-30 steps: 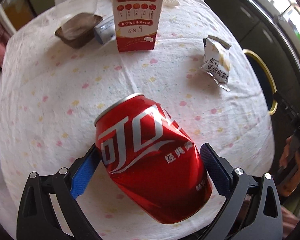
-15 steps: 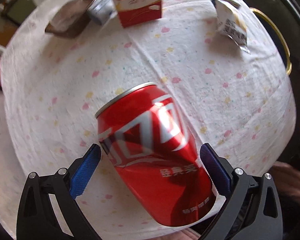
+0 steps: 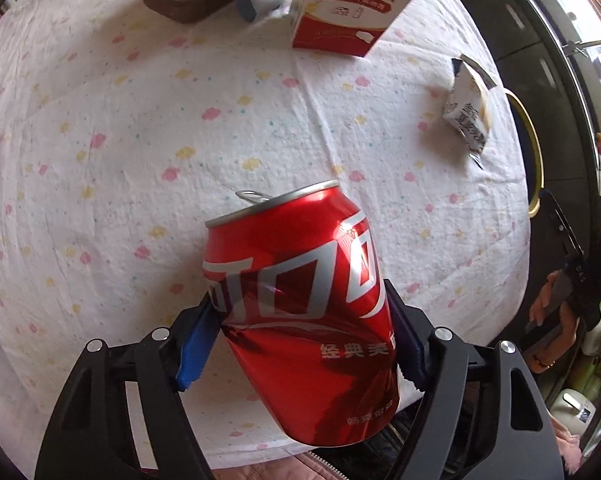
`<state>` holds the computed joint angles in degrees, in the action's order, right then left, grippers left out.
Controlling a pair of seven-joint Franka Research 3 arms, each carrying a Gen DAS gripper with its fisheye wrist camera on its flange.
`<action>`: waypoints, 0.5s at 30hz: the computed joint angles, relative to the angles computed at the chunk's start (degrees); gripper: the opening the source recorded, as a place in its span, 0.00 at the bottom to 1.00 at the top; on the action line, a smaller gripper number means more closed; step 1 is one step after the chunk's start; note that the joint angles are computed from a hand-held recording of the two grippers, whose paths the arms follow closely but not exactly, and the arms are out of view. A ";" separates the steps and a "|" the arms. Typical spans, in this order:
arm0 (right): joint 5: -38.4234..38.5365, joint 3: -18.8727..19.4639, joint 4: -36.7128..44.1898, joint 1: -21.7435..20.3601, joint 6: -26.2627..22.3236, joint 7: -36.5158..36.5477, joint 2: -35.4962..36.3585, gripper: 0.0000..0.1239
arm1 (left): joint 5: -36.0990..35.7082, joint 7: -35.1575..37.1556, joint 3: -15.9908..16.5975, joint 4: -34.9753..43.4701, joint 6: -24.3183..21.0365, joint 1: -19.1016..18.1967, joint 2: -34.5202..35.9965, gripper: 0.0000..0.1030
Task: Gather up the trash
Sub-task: 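Carry the cola can over the yellow bin and open the left gripper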
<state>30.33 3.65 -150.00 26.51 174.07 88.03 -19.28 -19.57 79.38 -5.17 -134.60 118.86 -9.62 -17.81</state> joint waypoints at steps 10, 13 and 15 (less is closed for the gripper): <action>0.12 0.28 -1.24 -0.79 0.70 0.65 -1.44 0.64 | 5.82 0.53 -1.74 -0.33 4.20 -3.24 -4.55 0.72; -1.19 1.13 -2.71 -2.58 0.96 2.59 -3.12 0.64 | 5.83 1.55 -2.05 1.44 4.69 -4.52 -3.99 0.72; -2.84 2.44 -3.99 -4.74 0.98 4.68 -4.69 0.64 | 5.72 1.74 -2.88 3.13 5.37 -5.61 -2.84 0.72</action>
